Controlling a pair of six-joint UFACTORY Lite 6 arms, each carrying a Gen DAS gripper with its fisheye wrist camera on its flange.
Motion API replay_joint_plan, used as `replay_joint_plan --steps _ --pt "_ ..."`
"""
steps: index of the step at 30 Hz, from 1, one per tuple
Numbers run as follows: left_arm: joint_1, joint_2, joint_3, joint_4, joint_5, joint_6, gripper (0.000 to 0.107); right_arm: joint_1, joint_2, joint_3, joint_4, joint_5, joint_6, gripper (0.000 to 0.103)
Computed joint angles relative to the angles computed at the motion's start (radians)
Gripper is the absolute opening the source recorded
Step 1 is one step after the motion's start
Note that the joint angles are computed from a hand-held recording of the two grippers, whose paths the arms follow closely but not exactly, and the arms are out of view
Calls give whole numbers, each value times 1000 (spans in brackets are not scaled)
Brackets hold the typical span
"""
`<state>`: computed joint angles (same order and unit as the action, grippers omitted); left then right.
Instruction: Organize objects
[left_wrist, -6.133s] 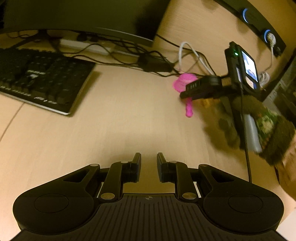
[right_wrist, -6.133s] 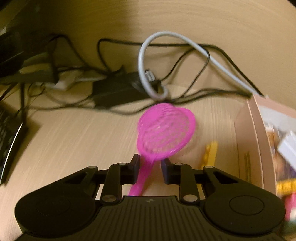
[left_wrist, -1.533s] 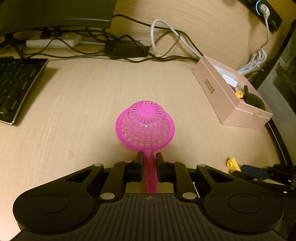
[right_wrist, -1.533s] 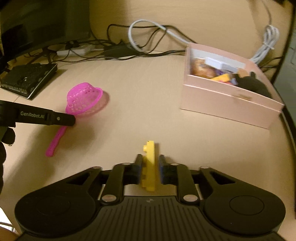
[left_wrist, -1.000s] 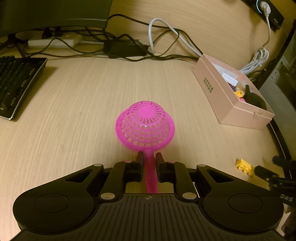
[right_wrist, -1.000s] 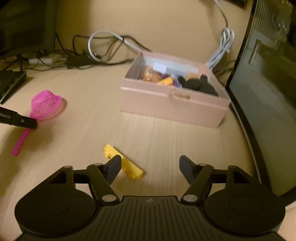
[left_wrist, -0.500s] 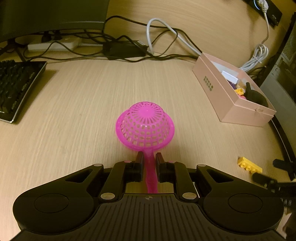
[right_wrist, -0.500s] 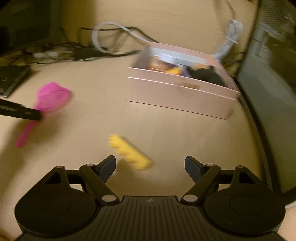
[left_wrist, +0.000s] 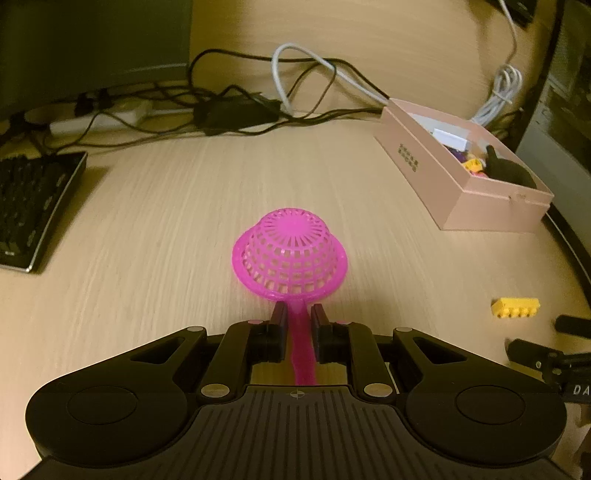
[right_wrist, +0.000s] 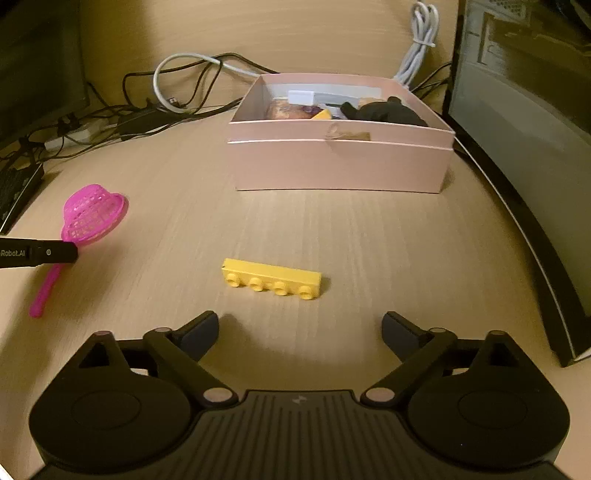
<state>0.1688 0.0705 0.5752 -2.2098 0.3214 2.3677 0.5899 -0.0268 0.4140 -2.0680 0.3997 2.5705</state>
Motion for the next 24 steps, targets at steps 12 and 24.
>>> replay_joint_plan --steps 12,24 --pt "-19 -15 -30 -128 3 133 17 -41 180 168 -66 18 78 94" --pt "49 -7 13 301 39 -252 16 1 43 150 127 -15 -193 63"
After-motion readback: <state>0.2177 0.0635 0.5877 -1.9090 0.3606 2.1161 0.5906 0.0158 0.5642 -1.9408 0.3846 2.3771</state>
